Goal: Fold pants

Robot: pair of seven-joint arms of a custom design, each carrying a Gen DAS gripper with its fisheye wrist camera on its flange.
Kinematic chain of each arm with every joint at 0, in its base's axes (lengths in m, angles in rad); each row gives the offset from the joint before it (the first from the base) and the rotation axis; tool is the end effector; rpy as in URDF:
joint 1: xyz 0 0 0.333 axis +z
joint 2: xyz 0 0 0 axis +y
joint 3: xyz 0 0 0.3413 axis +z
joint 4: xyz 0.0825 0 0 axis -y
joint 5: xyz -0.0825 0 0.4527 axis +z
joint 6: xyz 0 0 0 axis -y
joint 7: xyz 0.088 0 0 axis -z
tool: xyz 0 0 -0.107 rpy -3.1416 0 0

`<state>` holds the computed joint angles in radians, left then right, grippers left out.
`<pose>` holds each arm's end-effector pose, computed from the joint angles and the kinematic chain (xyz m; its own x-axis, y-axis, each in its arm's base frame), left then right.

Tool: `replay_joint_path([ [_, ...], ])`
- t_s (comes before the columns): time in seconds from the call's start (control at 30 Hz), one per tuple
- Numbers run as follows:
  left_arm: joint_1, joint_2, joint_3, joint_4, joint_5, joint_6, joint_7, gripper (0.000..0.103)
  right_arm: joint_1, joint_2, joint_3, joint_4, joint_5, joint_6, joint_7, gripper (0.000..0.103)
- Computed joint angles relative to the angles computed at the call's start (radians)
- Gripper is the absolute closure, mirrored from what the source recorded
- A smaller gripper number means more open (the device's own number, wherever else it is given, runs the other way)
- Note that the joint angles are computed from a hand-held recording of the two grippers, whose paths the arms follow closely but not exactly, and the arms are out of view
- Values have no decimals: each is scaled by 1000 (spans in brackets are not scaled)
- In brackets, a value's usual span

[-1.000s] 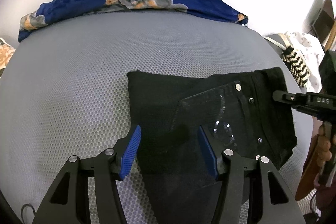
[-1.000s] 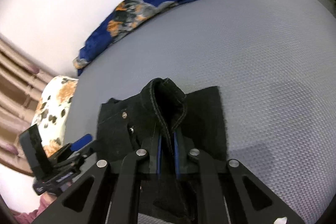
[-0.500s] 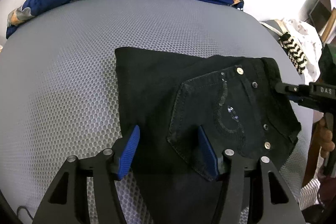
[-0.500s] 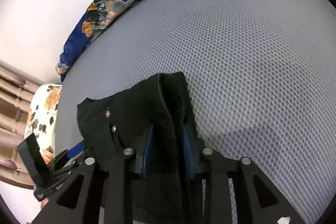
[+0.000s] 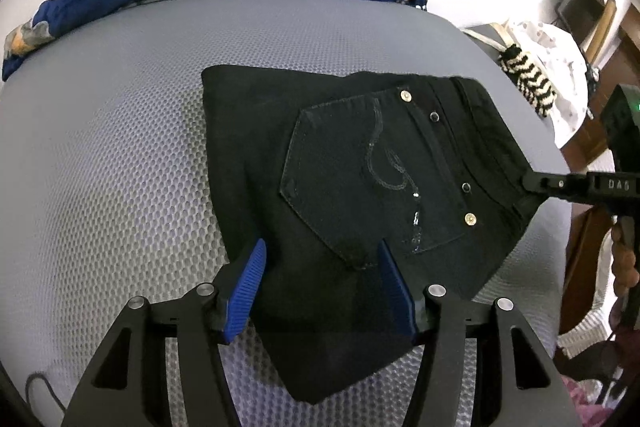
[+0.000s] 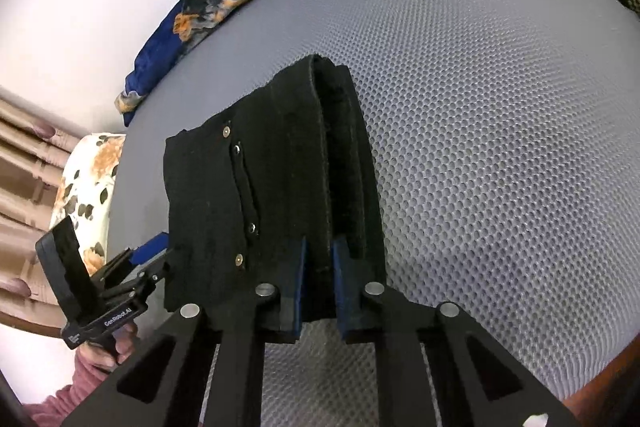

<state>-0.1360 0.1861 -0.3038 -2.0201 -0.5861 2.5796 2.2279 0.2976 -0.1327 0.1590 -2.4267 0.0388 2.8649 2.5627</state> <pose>0.6187 -0.2735 0.3860 -0.6283 -0.7371 0.2490 -0.7396 0.4667 -0.4849 0.5056 0.2467 0.4011 -0.4147 -0.7876 -0.4557 -0.7685 0.5713 -0.2882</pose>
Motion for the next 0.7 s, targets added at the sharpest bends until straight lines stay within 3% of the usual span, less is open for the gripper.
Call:
replay_joint_path([
  [0.1,12,-14,-5,-8,-51,-38,46,45,-11,-21,16,-12,-47,-21,45,93],
  [0.17,3,-1,8,-1,-9,-74,27,45,-9,-16,14,-18,-44,-25,45,93],
  [0.43,-15,9,8,-17,89,-23,-29,45,37,10,-35,-37,144,19,-103,92],
  [0.7,17,-17,3,-25,-44,-21,-16,43,27,-1,-31,-46,197,33,-158,86],
])
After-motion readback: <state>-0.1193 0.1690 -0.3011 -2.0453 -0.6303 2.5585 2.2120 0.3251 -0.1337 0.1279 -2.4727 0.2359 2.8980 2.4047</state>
